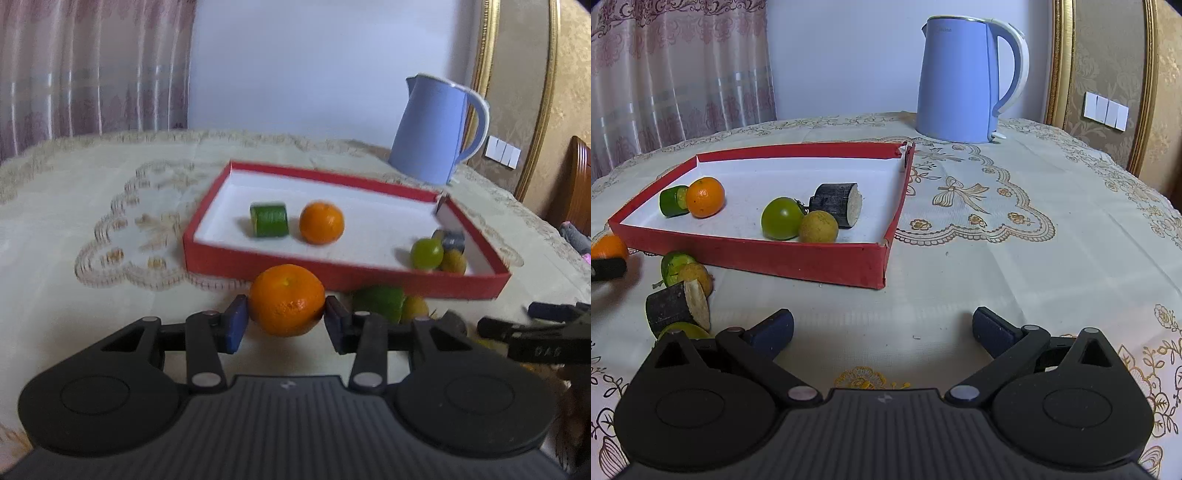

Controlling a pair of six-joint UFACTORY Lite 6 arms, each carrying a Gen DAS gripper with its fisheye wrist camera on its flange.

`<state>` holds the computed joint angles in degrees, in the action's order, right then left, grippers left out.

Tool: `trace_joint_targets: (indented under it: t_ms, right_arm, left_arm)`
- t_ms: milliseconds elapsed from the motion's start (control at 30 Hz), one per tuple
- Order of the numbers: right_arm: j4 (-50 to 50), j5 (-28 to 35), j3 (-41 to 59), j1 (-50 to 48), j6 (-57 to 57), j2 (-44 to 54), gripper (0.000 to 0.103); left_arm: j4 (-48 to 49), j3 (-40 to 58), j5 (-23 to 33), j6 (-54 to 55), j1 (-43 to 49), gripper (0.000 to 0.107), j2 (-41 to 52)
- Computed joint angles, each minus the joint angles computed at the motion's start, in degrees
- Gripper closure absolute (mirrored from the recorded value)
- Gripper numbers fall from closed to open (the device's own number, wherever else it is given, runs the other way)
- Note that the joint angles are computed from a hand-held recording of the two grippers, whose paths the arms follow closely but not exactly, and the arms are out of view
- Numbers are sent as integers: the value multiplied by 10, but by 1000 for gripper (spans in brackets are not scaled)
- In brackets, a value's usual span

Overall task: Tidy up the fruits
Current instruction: 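Carry the large orange into the red tray and open the left gripper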

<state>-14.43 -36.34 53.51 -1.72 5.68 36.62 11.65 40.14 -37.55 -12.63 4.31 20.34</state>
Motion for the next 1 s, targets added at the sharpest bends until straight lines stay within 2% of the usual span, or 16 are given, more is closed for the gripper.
trace_joint_targets:
  t_ms: [200,467,600,867,1000]
  right_arm:
    - [0,0,0,0,0,1,0]
    - [1,0,1,1,-1,1,0]
    - [2,0,1,1,-1,1,0]
    - [1,0,0,1,-1,1,0]
    - [1,0,0,1,-1,1,0]
  left_arm:
    - [-5,68,62,16,-18,67,-2]
    - [4,216,138,1,-32,66,96]
    - [40,278,173,-41,-29,67,143]
    - [-58,384,219,51,-38,66,229]
    - [-106,439,233,89,-37,62,273]
